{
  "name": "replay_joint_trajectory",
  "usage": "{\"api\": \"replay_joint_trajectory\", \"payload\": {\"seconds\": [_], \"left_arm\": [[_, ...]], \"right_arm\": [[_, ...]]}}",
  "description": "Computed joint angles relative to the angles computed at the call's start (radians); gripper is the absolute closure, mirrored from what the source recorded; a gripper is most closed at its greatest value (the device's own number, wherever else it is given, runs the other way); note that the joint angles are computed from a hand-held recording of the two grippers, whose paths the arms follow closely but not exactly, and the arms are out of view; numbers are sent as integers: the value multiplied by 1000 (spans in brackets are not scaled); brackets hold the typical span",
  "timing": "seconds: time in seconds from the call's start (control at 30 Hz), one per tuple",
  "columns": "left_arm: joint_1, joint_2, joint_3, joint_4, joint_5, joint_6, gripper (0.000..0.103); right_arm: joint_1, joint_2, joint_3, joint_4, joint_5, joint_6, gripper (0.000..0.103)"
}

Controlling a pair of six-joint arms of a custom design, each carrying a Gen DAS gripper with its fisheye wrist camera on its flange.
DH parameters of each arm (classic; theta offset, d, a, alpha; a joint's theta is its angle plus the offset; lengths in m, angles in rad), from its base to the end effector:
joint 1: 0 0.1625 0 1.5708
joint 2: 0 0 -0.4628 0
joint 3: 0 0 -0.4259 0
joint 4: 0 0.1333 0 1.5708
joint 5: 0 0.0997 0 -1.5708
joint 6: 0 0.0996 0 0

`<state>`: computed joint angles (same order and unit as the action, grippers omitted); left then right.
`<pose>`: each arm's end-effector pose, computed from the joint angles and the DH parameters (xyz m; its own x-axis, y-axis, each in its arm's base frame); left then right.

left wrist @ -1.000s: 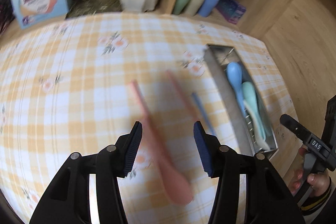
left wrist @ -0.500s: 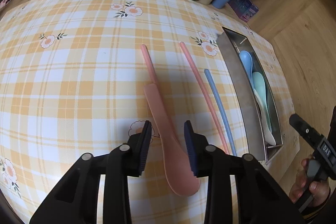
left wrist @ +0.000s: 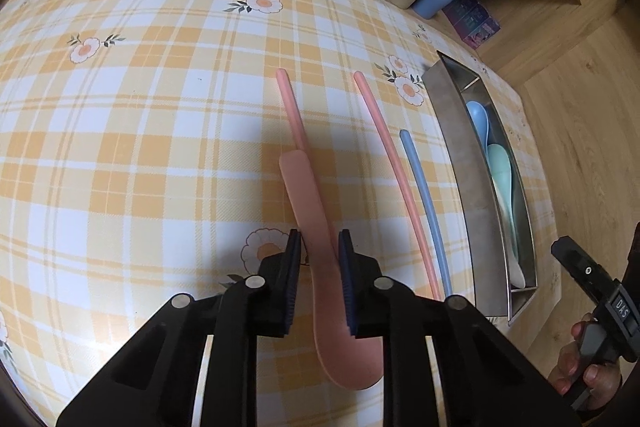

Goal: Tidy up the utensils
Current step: 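Move the left tool to the pink spoon and close on its handle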

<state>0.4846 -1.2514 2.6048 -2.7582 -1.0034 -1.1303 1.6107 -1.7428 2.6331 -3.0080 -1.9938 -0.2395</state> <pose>-0.1976 -0.3151 0.0867 -0.9234 -0.0798 -0.3755 0.0878 0.9083 -0.4090 0.1052 -0.3172 0.2617 -0.8853 -0.0306 0.4640 -0.2513 0.8711 -0.4220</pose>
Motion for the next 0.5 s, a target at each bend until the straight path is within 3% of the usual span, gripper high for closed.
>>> {"api": "replay_joint_trajectory", "payload": {"seconds": [0.23, 0.5], "left_arm": [[-30, -42, 35, -7, 22, -17, 90], [-93, -148, 75, 97, 67, -82, 90]], "right_arm": [[29, 23, 0, -1, -15, 5, 16], [103, 88, -13, -14, -41, 11, 16]]}}
